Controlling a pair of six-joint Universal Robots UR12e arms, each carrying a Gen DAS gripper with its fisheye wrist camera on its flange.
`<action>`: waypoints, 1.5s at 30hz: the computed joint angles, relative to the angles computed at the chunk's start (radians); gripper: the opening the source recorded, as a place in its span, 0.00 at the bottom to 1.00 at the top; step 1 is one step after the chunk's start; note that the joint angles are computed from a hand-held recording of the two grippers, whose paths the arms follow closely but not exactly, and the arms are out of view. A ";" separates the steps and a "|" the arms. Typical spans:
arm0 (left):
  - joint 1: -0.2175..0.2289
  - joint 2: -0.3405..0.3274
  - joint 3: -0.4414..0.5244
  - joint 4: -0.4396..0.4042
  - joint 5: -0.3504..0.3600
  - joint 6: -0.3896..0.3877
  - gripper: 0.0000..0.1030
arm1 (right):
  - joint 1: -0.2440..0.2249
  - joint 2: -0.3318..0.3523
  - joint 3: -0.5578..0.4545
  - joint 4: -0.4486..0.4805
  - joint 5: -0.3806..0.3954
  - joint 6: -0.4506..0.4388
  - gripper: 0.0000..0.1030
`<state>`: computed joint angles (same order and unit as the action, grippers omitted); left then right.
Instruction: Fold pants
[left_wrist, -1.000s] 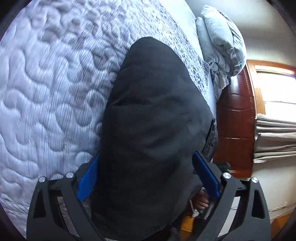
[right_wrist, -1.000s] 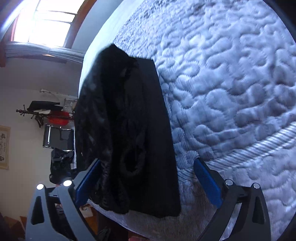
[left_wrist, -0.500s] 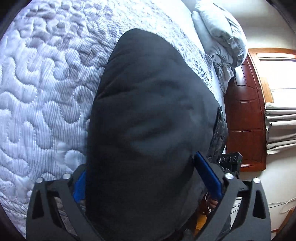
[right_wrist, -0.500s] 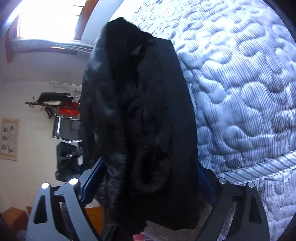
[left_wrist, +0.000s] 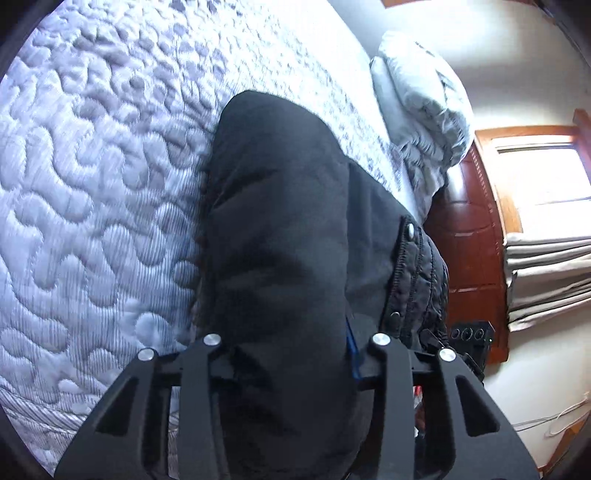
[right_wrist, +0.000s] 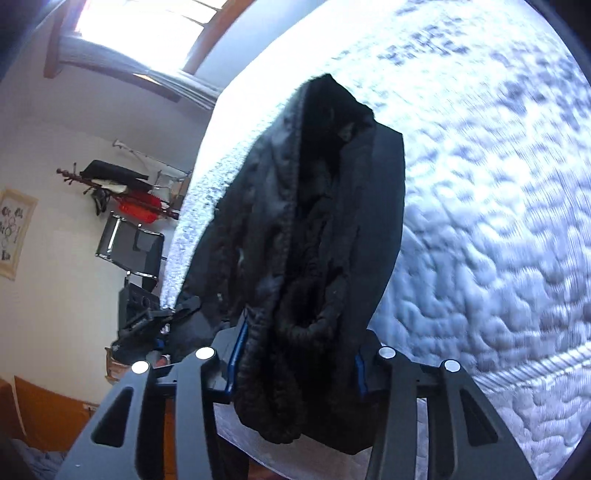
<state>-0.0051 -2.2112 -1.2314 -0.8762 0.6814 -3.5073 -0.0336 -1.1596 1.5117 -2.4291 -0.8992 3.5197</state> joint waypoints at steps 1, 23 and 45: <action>0.005 0.001 -0.007 0.032 -0.008 -0.023 0.35 | 0.005 0.005 -0.015 0.000 -0.003 -0.012 0.43; 0.063 -0.022 -0.028 0.241 0.041 -0.158 0.46 | 0.014 0.173 -0.209 0.124 0.021 0.002 0.76; 0.043 0.112 -0.091 0.251 0.263 0.033 0.77 | 0.076 0.218 -0.363 0.296 -0.198 -0.175 0.31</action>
<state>0.0377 -2.0991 -1.3229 -0.6251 0.9447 -3.4747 0.0429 -0.9418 1.1487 -2.1336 -1.0973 3.3446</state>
